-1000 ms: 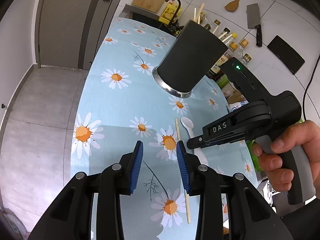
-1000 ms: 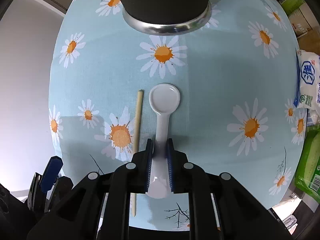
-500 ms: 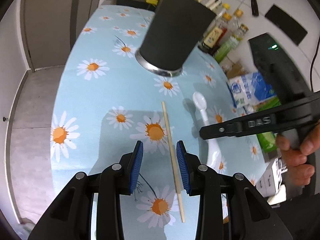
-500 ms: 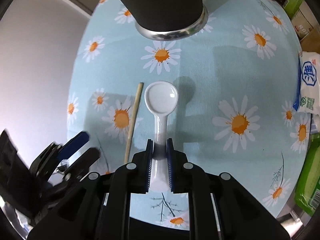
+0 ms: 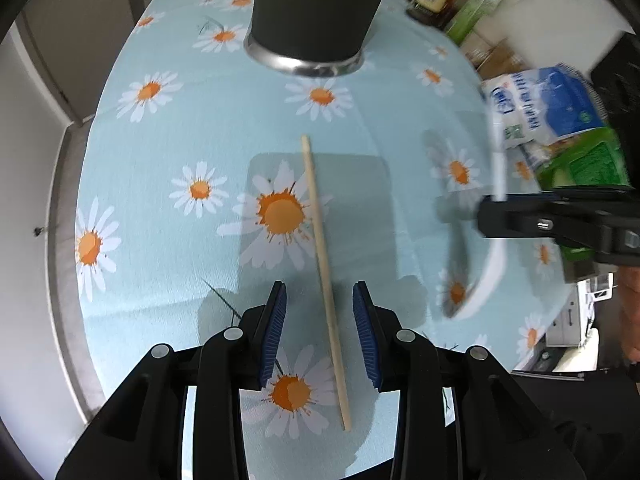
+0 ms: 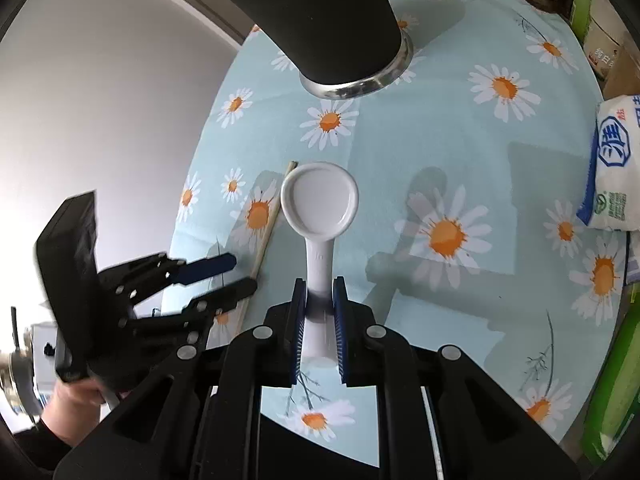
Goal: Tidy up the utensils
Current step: 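Grasp the chopstick with the left tool while the right tool lifts the white spoon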
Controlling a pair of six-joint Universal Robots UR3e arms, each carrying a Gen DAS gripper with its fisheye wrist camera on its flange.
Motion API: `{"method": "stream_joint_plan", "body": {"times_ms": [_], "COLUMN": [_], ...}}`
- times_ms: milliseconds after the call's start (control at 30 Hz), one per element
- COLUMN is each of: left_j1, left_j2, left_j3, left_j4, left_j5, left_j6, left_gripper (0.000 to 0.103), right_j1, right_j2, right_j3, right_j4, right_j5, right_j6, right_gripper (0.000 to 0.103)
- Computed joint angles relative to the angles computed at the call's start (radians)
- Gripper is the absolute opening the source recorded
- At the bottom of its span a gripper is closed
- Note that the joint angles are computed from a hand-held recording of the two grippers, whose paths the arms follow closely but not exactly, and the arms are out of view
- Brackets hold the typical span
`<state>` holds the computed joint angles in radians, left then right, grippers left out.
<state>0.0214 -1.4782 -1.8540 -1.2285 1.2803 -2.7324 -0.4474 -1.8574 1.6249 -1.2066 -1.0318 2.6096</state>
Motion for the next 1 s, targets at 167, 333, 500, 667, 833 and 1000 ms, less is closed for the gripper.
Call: {"method": "stream_joint_plan", "body": {"times_ms": [167, 333, 500, 667, 833, 1000], "left_j1": [-0.078, -0.151, -0.203, -0.188, -0.115, -0.049], "left_j2": [-0.057, -0.123, -0.191, -0.189, -0.128, -0.044], "left_j3": [0.067, 0.136, 0.208, 0.19, 0.106, 0.022], "left_j4": [-0.012, -0.018, -0.021, 0.007, 0.038, 0.061], "left_j5": [0.082, 0.152, 0.216, 0.189, 0.124, 0.068], "left_j6": [-0.057, -0.121, -0.198, -0.243, -0.234, -0.196], "left_gripper": [0.033, 0.023, 0.004, 0.004, 0.004, 0.004], "right_j1": [-0.099, -0.163, -0.252, -0.297, -0.286, -0.242], "right_j2": [-0.046, -0.084, -0.099, -0.102, -0.098, -0.074], "right_j3": [-0.02, -0.019, -0.055, -0.087, -0.092, -0.109], "right_j4": [0.108, 0.161, 0.278, 0.326, 0.308, 0.249], "right_j5": [0.022, 0.046, 0.058, 0.061, 0.062, 0.066], "right_j6": [-0.159, -0.27, -0.401, -0.456, -0.447, -0.4], "right_gripper": [0.015, 0.015, 0.015, 0.015, 0.015, 0.015]}}
